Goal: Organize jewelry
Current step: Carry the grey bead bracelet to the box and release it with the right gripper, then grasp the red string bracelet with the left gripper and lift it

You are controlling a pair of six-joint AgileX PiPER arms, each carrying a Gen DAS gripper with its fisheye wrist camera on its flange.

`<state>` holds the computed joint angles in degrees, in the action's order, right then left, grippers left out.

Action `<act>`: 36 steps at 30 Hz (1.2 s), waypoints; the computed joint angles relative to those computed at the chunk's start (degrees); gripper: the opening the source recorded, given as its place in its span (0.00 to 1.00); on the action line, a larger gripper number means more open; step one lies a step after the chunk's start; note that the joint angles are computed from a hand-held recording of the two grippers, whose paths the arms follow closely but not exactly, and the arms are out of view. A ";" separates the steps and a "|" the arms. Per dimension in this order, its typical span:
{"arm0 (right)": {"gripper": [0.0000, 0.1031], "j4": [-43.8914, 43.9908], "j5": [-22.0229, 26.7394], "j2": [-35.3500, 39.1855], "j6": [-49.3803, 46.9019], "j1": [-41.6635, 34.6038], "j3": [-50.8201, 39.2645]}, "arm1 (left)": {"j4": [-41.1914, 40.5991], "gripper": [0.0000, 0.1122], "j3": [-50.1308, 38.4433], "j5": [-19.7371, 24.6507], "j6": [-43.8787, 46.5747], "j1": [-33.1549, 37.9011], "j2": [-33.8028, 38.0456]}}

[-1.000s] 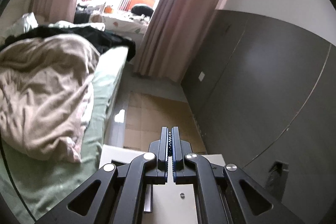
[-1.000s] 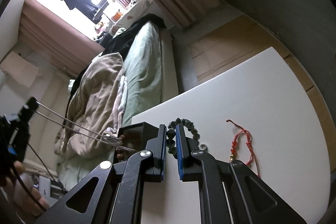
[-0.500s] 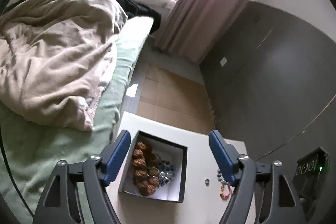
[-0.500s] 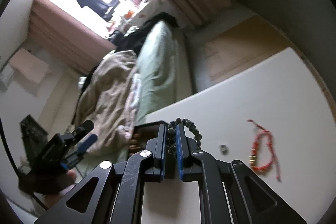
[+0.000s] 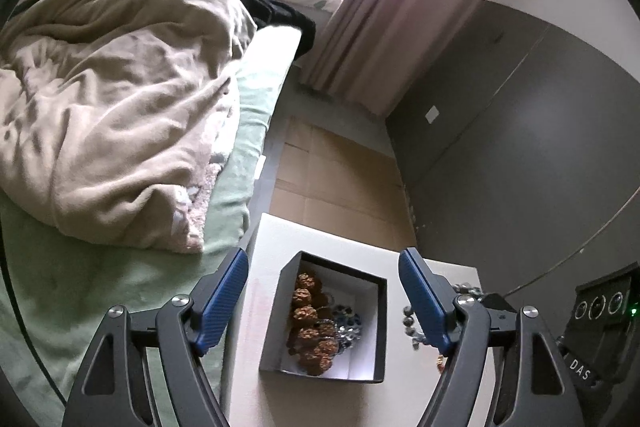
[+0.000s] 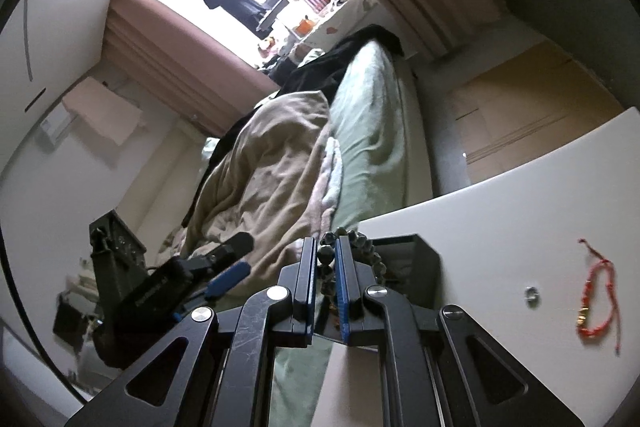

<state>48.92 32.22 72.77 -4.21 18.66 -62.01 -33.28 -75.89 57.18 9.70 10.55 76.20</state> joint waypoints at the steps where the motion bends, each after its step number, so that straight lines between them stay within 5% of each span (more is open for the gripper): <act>1: 0.10 0.10 -0.32 0.53 -0.15 0.73 -0.18 | -0.07 0.70 0.04 0.03 0.07 0.23 -0.08; 5: 0.21 -12.84 -0.92 4.84 10.67 6.22 -4.48 | -1.07 0.70 0.11 0.10 1.04 1.81 -0.37; 7: 0.63 -15.33 0.59 5.55 12.86 6.57 -5.08 | -1.52 0.70 0.21 0.27 1.12 2.71 -0.34; 8: 0.66 -17.25 -0.32 4.76 14.76 6.96 -4.27 | -1.71 0.70 0.23 0.43 1.06 2.94 -0.26; 23: 0.68 -32.67 12.17 -7.67 24.03 -5.49 -1.17 | 3.54 0.70 2.17 -2.01 -4.02 -7.67 -3.50; 36: 0.68 -14.36 27.18 -13.53 0.97 -34.83 2.68 | 15.27 0.70 2.43 -5.96 -16.11 -25.88 -3.39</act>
<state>34.56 59.39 59.24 -3.24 -16.18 -59.33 -18.00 -73.45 51.22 -6.40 -15.33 72.80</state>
